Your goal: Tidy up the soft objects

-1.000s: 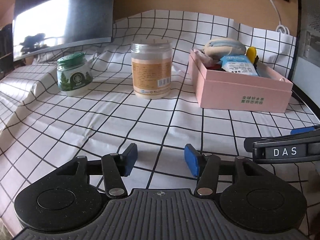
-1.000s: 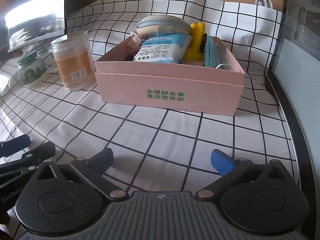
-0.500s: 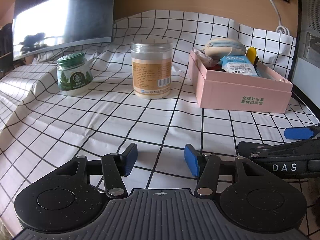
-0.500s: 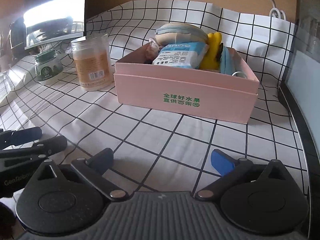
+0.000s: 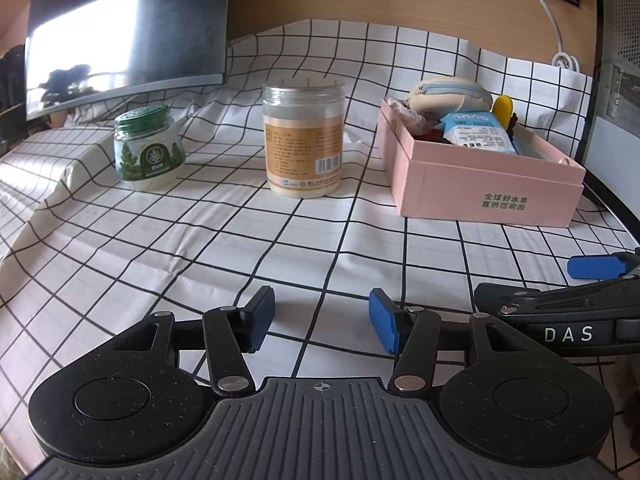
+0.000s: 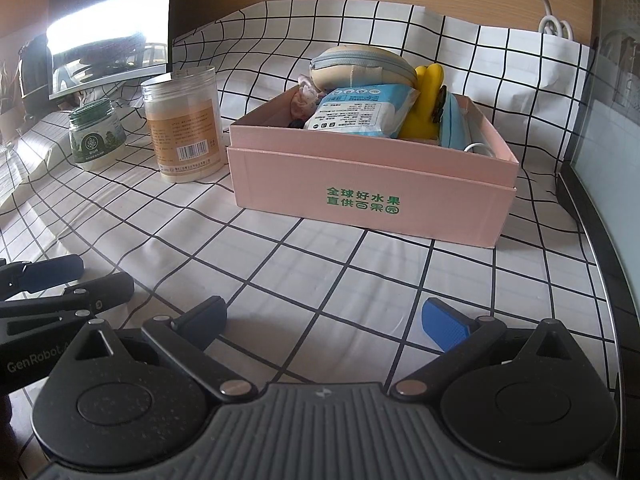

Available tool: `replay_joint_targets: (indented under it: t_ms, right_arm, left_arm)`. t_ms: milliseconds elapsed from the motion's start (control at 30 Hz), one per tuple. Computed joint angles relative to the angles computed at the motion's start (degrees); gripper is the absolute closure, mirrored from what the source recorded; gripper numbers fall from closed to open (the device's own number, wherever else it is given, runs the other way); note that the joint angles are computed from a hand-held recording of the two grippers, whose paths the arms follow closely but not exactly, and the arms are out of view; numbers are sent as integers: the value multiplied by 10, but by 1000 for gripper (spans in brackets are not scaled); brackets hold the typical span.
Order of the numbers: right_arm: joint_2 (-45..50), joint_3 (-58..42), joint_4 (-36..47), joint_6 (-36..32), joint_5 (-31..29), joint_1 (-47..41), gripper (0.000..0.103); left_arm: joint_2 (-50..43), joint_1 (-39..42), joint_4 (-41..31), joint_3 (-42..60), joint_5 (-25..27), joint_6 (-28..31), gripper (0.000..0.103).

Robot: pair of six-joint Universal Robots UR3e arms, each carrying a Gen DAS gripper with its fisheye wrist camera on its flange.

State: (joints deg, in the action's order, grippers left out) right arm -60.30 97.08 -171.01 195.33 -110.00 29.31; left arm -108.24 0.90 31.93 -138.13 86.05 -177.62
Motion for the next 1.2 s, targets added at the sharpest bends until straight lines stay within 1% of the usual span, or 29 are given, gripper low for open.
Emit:
replay_joint_targets:
  t_ms: [933, 1200]
  right_arm:
    - [-1, 1, 0, 0, 0, 0, 0]
    - [-1, 0, 1, 0, 0, 0, 0]
  left_arm:
    - [0, -3, 1, 0, 5, -4, 47]
    - [2, 6, 2, -5, -12, 11, 47]
